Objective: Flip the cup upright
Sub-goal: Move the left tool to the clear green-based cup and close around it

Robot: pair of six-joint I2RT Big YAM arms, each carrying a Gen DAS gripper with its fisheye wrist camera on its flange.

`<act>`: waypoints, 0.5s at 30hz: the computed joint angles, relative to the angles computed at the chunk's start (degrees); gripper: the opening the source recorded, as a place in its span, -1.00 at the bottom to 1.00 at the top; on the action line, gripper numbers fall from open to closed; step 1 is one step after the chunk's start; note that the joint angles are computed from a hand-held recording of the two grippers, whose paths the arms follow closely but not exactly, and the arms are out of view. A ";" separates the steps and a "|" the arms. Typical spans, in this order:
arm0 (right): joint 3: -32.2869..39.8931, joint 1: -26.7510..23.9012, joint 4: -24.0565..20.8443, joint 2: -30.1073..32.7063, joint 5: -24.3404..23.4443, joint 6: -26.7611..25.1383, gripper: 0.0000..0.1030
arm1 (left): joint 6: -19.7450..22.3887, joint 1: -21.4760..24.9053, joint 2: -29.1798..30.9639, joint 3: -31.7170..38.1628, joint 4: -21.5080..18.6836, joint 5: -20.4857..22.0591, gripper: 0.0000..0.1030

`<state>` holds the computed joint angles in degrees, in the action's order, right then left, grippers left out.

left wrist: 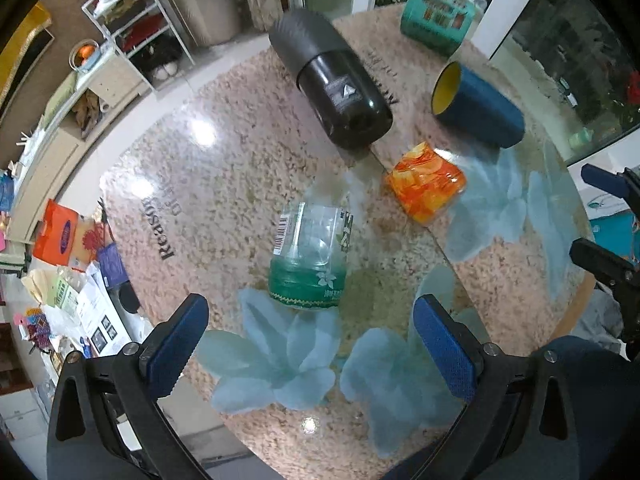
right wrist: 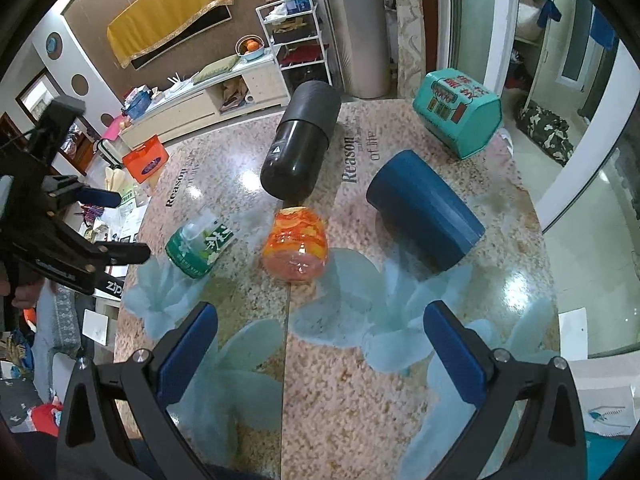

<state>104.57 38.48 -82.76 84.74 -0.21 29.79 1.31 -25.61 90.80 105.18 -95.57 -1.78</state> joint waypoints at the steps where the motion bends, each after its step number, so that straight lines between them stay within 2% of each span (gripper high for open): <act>1: -0.18 -0.18 0.17 0.27 -0.11 -0.33 1.00 | 0.12 0.18 0.45 -0.14 0.13 0.42 1.00; 15: -2.83 -3.18 1.35 2.16 -7.63 -3.24 1.00 | 1.65 2.39 9.42 0.39 -1.31 1.31 1.00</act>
<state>101.73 35.30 -81.41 86.90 -7.84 26.54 2.96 -23.21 100.22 105.57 -96.89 -0.46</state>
